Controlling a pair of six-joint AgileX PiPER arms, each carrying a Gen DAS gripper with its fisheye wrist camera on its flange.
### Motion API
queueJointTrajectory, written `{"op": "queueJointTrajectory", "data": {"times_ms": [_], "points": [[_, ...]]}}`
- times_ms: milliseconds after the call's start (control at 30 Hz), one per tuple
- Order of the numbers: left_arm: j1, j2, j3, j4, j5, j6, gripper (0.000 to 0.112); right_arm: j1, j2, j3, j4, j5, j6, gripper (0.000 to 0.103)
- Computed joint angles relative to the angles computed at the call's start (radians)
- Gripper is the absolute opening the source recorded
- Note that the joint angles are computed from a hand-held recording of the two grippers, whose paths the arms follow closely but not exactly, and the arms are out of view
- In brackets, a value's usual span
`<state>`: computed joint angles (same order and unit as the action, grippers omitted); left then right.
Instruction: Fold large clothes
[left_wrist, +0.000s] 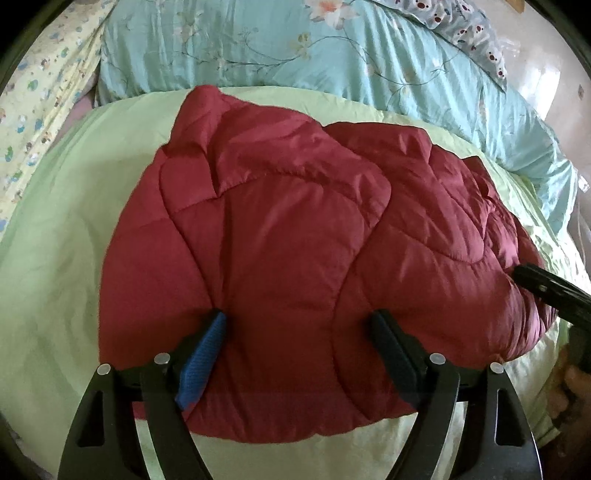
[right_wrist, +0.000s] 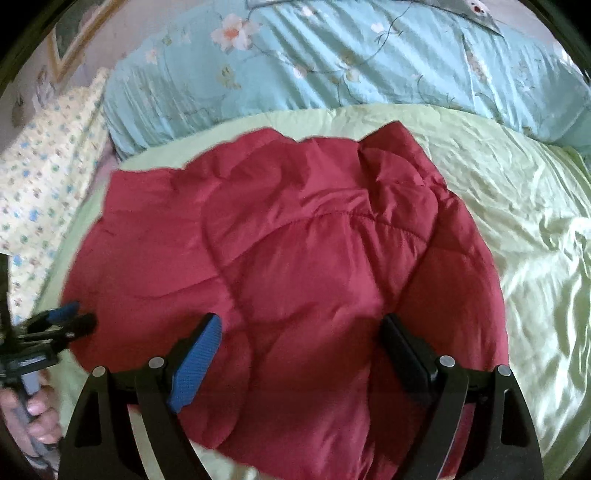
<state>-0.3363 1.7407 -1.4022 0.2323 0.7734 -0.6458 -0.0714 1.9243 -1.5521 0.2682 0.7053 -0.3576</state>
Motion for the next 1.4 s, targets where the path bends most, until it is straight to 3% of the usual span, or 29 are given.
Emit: {"op": "queueJointTrajectory", "data": {"times_ms": [133,267,533,700,967,1267,1400], "points": [[-0.053,0.025,-0.086,0.069,0.102,-0.052,0.079,0.006,-0.074,0.056,0.030,-0.016,-0.037,0.089],[-0.081,0.049,-0.145,0.080,0.164,-0.060,0.080,0.034,-0.094,0.054,-0.035,-0.009,-0.014,0.089],[-0.093,0.131,-0.250,0.093,0.249,-0.033,0.086,0.019,0.009,-0.042,-0.101,0.053,0.052,0.089],[-0.078,0.165,-0.258,0.093,0.234,-0.027,0.096,0.005,0.062,-0.065,-0.110,0.051,0.056,0.090],[-0.067,0.189,-0.246,0.107,0.196,-0.025,0.102,0.002,0.085,-0.074,-0.113,0.040,0.060,0.092],[-0.060,0.217,-0.256,0.108,0.174,-0.022,0.103,0.006,0.093,-0.091,-0.123,0.052,0.074,0.093],[-0.063,0.227,-0.262,0.114,0.169,-0.029,0.103,0.021,0.035,-0.062,-0.128,0.027,0.092,0.091]]}}
